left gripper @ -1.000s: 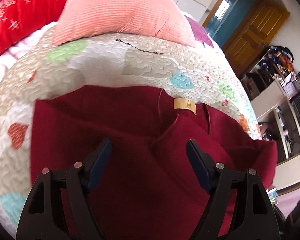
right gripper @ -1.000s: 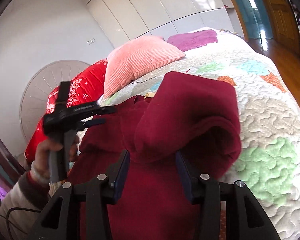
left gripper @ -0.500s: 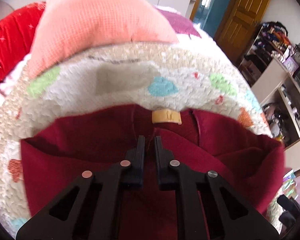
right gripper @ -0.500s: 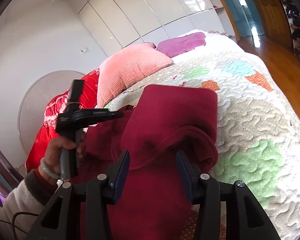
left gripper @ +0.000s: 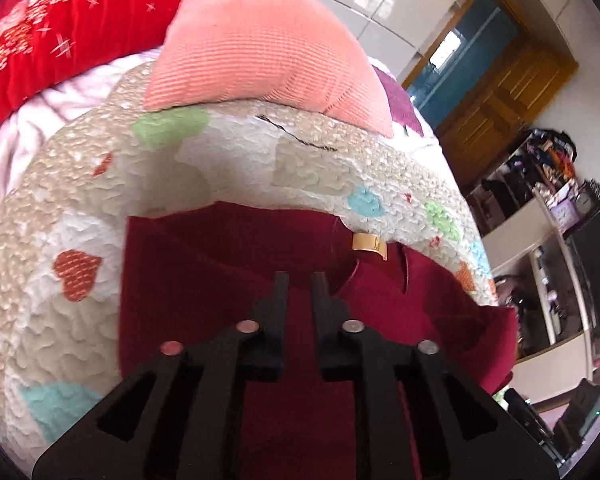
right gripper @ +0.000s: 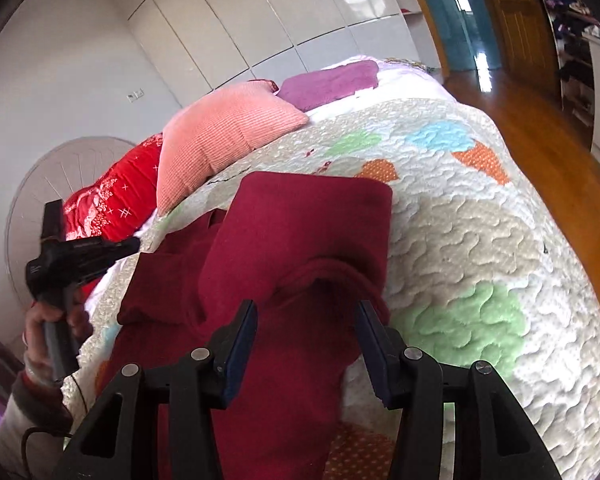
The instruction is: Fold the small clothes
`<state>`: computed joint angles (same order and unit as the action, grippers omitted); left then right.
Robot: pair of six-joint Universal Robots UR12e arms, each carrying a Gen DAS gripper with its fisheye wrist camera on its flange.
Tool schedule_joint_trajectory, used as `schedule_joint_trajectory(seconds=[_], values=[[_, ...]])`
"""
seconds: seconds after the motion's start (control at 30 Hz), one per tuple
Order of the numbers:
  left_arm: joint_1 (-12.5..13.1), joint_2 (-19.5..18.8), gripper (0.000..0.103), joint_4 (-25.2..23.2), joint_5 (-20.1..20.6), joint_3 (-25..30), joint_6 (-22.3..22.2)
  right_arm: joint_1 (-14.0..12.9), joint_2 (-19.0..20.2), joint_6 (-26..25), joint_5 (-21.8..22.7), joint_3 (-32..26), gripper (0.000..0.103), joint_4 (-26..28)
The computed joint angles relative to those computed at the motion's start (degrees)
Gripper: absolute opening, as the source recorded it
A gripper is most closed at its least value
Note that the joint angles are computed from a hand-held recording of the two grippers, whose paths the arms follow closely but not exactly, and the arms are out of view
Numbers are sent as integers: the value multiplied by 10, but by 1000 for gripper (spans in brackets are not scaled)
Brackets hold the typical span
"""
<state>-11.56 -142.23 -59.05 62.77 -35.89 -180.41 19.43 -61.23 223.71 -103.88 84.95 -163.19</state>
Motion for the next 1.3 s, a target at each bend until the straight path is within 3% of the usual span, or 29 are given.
schedule_joint_trajectory(seconds=[0.03,0.1,0.17,0.23,0.4,0.43,0.47,0.5,0.53,0.63,0.77,0.83,1.03,1.07,1.13,1.23,1.3], values=[[-5,-7,30,-13,6,13,7,0,-1,1,1,2,49,0],[-12,-23,59,-42,7,42,11,-2,-1,3,11,5,49,-4],[-20,-42,62,-67,10,76,16,-4,0,4,19,7,49,-6],[-30,-66,62,-101,42,121,34,-5,1,5,22,7,49,-8],[-54,-136,62,-210,110,260,114,-8,0,9,32,10,49,-14],[-58,-132,61,-200,125,250,130,-8,0,10,32,10,49,-13],[-62,-116,41,-170,135,216,144,-8,0,11,32,10,49,-12],[-63,-106,16,-150,139,194,153,-8,0,11,30,9,49,-10],[-64,-100,12,-140,147,184,157,-8,0,10,28,8,49,-8],[-51,-73,11,-96,98,143,135,-5,-1,-5,11,2,49,7],[-26,-15,10,7,54,51,87,3,-1,-37,-31,-11,50,31],[-15,10,10,44,48,5,70,7,3,-53,-50,-19,61,48],[5,61,10,74,40,-103,41,12,37,-114,-80,-74,63,130],[6,63,10,75,43,-111,34,14,44,-119,-106,-87,61,152],[10,66,10,71,38,-121,19,14,49,-115,-139,-98,25,163],[16,68,10,69,16,-127,-3,11,37,-92,-149,-83,17,142],[14,70,10,75,33,-136,-4,21,38,-94,-207,-87,17,187]])
